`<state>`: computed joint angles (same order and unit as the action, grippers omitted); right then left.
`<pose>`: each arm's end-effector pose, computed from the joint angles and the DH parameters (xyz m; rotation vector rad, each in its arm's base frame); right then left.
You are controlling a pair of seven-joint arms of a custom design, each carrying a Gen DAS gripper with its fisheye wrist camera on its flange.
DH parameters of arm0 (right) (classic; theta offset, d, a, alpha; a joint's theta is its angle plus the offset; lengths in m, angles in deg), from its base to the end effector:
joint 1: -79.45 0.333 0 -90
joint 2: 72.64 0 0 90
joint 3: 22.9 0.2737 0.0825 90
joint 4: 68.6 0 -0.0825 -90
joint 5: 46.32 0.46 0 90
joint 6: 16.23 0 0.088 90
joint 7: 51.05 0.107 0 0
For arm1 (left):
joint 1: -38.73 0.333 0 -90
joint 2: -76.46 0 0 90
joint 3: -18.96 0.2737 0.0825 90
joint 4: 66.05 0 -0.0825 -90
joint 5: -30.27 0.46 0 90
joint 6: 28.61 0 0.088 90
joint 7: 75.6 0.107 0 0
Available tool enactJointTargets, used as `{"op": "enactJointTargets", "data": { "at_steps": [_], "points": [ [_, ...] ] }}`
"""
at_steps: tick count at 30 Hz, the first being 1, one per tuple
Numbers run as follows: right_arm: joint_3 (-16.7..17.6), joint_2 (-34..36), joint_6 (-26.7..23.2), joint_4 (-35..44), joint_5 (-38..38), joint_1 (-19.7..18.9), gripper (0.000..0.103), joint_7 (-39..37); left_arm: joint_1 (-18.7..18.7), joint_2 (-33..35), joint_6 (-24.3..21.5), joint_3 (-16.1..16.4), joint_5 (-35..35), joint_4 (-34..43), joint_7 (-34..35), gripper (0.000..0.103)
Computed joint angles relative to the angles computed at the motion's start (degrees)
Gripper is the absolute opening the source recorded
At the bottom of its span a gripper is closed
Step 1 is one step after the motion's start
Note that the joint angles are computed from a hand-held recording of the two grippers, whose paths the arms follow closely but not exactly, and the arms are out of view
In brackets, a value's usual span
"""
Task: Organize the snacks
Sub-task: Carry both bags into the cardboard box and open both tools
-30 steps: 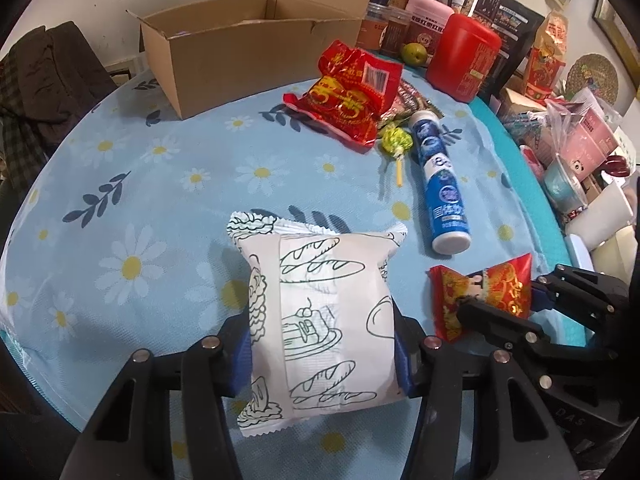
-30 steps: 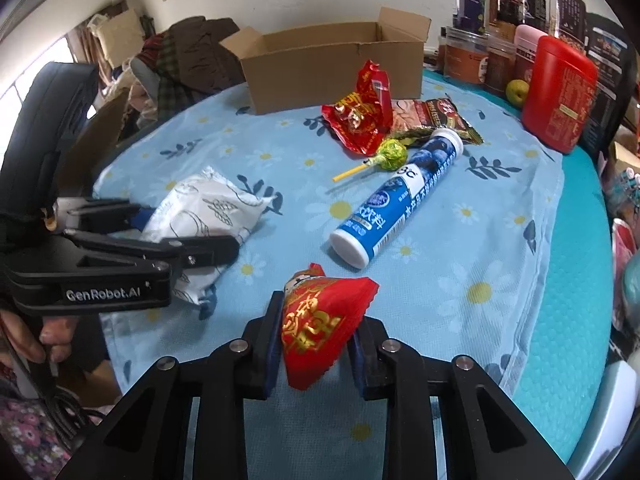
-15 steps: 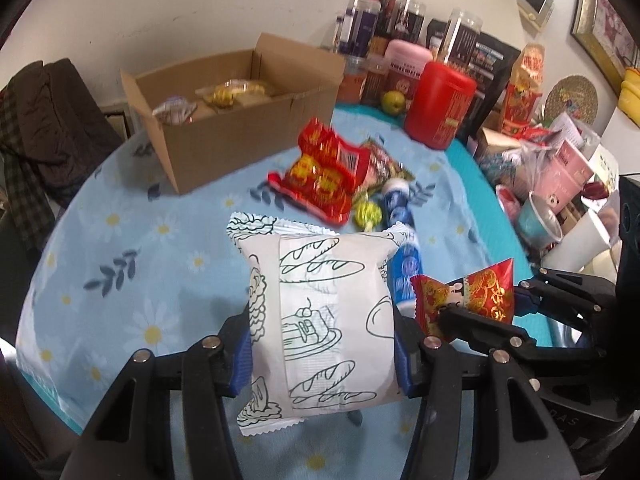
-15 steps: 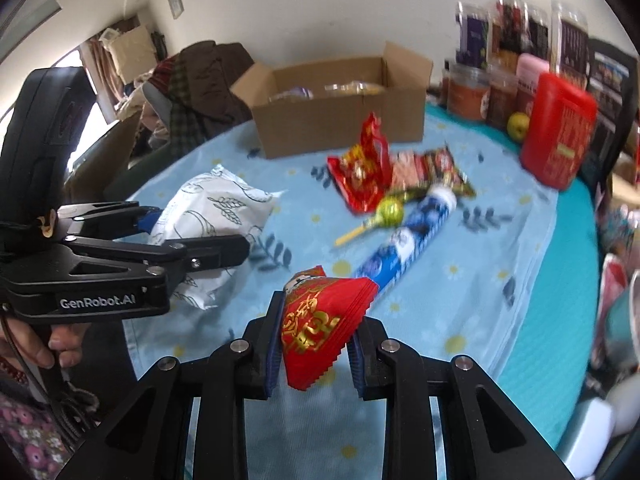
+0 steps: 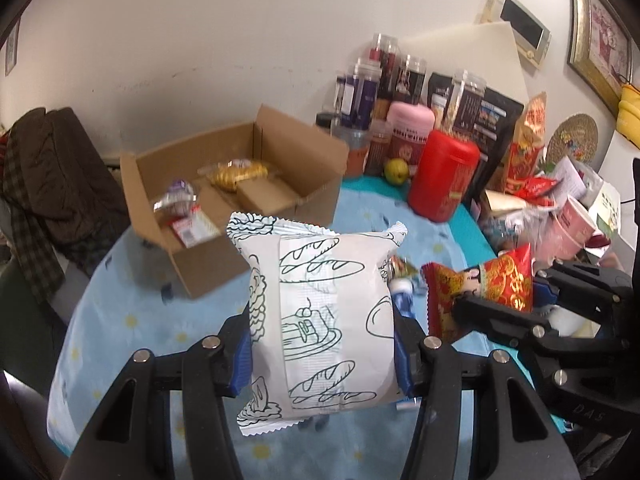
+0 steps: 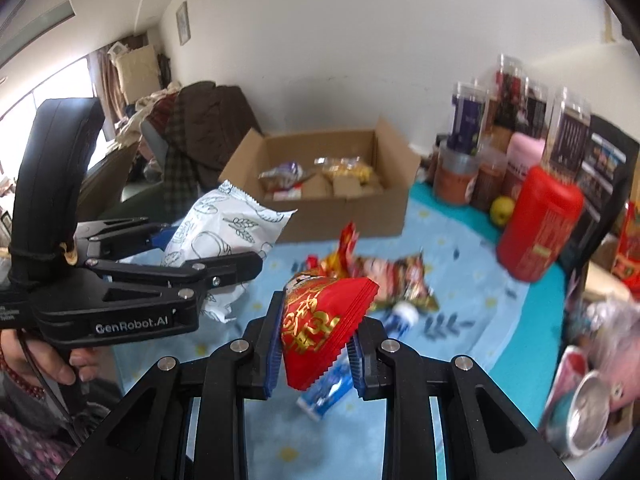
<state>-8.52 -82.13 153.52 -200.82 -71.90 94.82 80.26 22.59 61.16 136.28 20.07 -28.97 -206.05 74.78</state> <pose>0.5083 0.3259 0.4188 -1.8415 1.4763 -0.5235 0.5467 -0.0962 0.3766 -1.4369 2.1579 -1.0780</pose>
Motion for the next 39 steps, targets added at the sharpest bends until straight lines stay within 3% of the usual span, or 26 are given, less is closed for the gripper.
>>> {"op": "enactJointTargets", "data": {
  "at_steps": [4, 13, 20, 21, 24, 27, 34, 39],
  "points": [
    [-0.6, 2.6, 0.1, 3.9, -3.3, -0.9, 0.027, 0.5, 0.3, 3.4, -0.2, 0.1, -2.2, 4.7, 2.8, 0.054],
    [-7.2, 13.8, -0.2, 18.2, -7.2, 2.9, 0.027, -1.5, 6.4, 12.6, 0.8, -4.5, -4.4, 16.3, 6.4, 0.054],
    [-9.6, 24.1, -0.4, 30.7, 2.5, 4.8, 0.027, -13.8, 11.7, 20.1, 2.4, -8.6, 0.7, 25.1, 2.6, 0.054],
    [-10.7, 26.1, -0.6, 33.4, 2.3, 5.8, 0.027, -13.9, 12.3, 21.2, 2.8, -9.2, 2.0, 26.3, 1.6, 0.054],
    [-9.1, 31.1, -1.2, 39.7, 9.0, 4.4, 0.027, -21.1, 13.9, 24.6, 3.8, -10.4, 6.0, 30.2, -1.5, 0.054],
    [-10.3, 35.4, -2.9, 45.7, 11.8, 5.7, 0.027, -24.4, 14.9, 28.7, 4.6, -10.8, 11.5, 34.7, -6.4, 0.054],
    [-12.8, 46.6, -8.1, 61.1, 18.6, 8.1, 0.027, -30.4, 13.6, 38.7, 4.0, -7.5, 27.5, 46.3, -21.9, 0.054],
    [-14.9, 54.6, -12.2, 71.9, 22.3, 9.4, 0.027, -32.9, 12.8, 45.9, 0.3, -5.4, 36.5, 55.3, -30.9, 0.054]
  ]
}}
